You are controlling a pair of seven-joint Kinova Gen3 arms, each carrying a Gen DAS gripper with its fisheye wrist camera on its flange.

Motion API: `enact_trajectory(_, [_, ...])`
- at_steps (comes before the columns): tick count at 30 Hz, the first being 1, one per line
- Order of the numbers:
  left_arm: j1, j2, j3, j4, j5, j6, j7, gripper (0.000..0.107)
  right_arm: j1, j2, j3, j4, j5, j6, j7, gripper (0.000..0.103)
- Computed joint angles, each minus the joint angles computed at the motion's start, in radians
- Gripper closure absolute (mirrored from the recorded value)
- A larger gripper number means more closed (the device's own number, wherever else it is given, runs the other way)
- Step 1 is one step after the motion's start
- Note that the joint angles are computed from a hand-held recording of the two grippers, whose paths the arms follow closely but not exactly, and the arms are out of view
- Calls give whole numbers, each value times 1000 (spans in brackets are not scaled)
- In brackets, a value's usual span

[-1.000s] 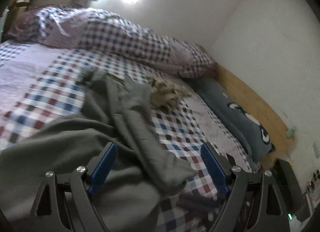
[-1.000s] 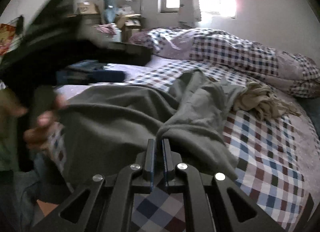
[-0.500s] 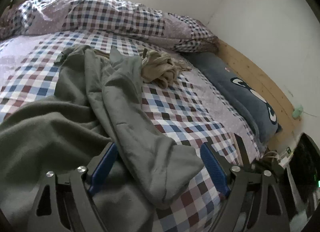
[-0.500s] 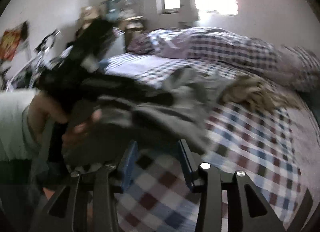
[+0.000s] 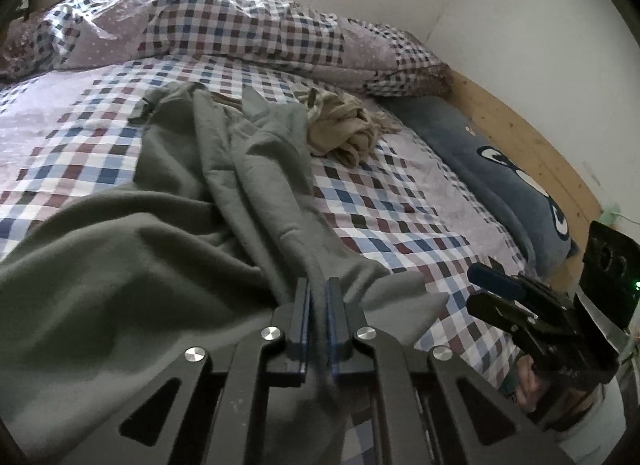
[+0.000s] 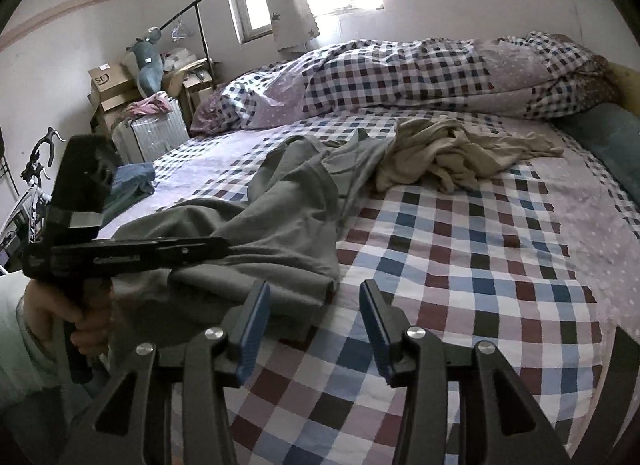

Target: Fold clothes

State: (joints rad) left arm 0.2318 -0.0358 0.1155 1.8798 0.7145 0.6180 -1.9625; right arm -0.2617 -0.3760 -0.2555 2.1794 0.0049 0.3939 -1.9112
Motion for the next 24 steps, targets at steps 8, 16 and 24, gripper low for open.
enact_trajectory(8, [-26,-47,-48,39,44,21,-73,102,-43,56,51,-13,-44,-45,2,52])
enact_trajectory(16, [-51,-73,-78,59,53,34,-103,103,-173,119,168,-28,-185,-85,102,52])
enact_trajectory(24, [-84,-110,-132,92,75,24,-132,107,-226,207,159,-86,-272,-73,226,52])
